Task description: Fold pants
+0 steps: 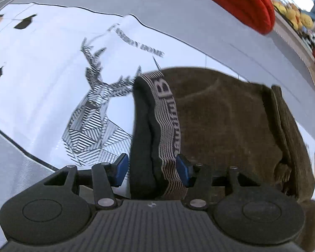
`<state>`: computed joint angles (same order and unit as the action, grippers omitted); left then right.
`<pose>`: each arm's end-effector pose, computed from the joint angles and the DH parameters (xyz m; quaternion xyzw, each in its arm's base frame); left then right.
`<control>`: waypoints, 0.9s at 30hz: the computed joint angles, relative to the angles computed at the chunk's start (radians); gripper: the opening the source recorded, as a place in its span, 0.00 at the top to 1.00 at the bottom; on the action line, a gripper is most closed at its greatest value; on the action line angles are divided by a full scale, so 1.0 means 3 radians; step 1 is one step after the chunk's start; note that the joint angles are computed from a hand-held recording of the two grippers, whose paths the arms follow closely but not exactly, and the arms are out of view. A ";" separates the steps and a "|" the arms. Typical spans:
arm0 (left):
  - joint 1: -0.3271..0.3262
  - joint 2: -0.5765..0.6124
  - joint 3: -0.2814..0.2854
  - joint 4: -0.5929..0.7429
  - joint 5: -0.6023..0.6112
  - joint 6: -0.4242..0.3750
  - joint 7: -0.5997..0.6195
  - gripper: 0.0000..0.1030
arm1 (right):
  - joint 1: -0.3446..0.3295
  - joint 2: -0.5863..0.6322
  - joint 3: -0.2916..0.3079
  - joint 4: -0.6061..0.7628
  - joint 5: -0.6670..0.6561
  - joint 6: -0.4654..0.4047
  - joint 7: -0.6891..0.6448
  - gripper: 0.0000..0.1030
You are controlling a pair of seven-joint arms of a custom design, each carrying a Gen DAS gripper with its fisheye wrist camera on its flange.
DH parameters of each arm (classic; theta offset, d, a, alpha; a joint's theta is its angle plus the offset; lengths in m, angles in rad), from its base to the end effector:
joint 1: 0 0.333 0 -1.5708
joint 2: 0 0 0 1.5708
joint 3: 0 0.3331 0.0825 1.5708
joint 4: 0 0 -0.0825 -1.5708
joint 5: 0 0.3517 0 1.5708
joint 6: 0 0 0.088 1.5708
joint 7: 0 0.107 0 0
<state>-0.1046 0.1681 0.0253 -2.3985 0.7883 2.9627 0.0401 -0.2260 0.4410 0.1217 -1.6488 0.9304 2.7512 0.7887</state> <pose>0.4979 -0.0878 0.3215 -0.8820 0.4110 -0.1837 0.1397 0.6807 -0.1183 0.4517 -0.6025 0.6751 -0.1616 0.3939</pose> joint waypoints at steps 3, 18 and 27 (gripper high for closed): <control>-0.0036 0.0069 -0.0039 0.0086 -0.0008 -0.0150 0.0150 0.40 | -0.0162 -0.0190 0.0247 -0.0235 0.0536 -0.0192 -0.0732 0.53; -0.0234 0.0277 0.0062 0.0357 0.0122 -0.0455 0.0445 0.67 | 0.0253 0.0191 0.0177 -0.0051 -0.0082 0.0141 -0.0331 0.54; -0.0073 0.0027 -0.0048 0.0188 0.0346 -0.0414 0.0247 0.92 | 0.0346 0.0358 0.0207 0.0053 -0.0413 0.0292 -0.0022 0.54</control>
<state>-0.1265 0.1762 0.0108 -2.3422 0.8921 2.8385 0.1143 -0.1221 0.5484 0.1840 -1.6328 0.8066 2.8388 0.7820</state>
